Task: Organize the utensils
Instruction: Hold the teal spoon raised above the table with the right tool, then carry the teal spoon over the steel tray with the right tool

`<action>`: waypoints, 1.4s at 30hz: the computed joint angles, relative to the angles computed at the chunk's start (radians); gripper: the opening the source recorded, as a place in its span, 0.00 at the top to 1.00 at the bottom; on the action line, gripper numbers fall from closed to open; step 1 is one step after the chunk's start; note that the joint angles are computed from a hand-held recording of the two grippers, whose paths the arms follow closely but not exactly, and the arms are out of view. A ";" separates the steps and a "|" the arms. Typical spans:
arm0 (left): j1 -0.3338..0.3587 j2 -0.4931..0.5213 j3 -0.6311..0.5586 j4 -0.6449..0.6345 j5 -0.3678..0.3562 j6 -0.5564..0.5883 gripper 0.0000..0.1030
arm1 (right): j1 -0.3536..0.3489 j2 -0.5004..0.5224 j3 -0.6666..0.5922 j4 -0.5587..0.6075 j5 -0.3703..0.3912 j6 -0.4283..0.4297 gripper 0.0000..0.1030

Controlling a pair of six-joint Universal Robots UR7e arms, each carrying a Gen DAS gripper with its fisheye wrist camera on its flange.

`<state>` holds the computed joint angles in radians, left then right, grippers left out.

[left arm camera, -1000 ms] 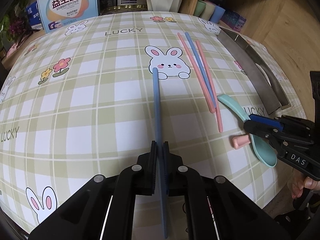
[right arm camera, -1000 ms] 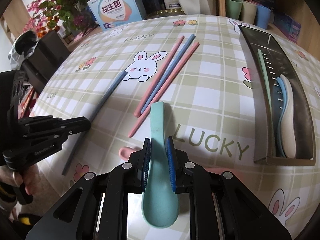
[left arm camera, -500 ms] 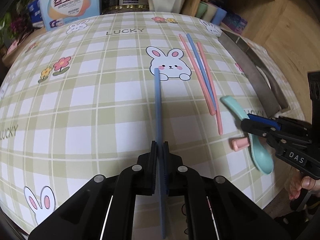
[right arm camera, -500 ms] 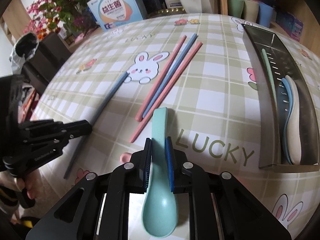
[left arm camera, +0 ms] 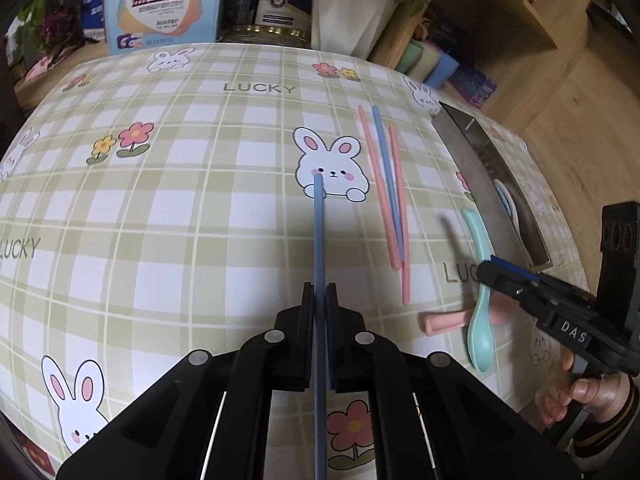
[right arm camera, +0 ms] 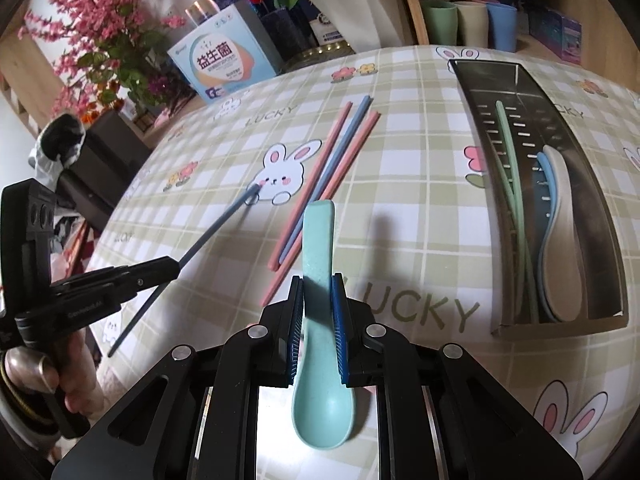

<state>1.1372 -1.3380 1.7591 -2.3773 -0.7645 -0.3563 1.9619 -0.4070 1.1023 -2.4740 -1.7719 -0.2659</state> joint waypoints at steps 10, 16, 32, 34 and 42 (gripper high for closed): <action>0.011 0.057 -0.054 0.145 0.025 -0.003 0.85 | -0.014 -0.013 0.016 0.001 0.036 0.001 0.86; 0.019 0.103 -0.100 0.170 0.062 0.039 0.83 | -0.024 -0.022 0.029 -0.016 0.054 0.010 0.86; 0.005 0.093 -0.127 0.109 0.014 -0.042 0.94 | -0.040 -0.046 0.059 -0.044 0.093 0.025 0.86; -0.004 0.091 -0.130 0.100 0.005 -0.042 0.94 | -0.040 -0.048 0.060 -0.048 0.096 0.026 0.86; -0.039 0.108 -0.151 0.043 -0.045 -0.012 0.94 | -0.043 -0.069 0.071 -0.093 0.104 0.033 0.86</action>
<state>1.0984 -1.2297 1.6079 -2.3346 -0.8098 -0.3684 1.9185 -0.4762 1.1734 -2.5670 -1.6677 -0.2327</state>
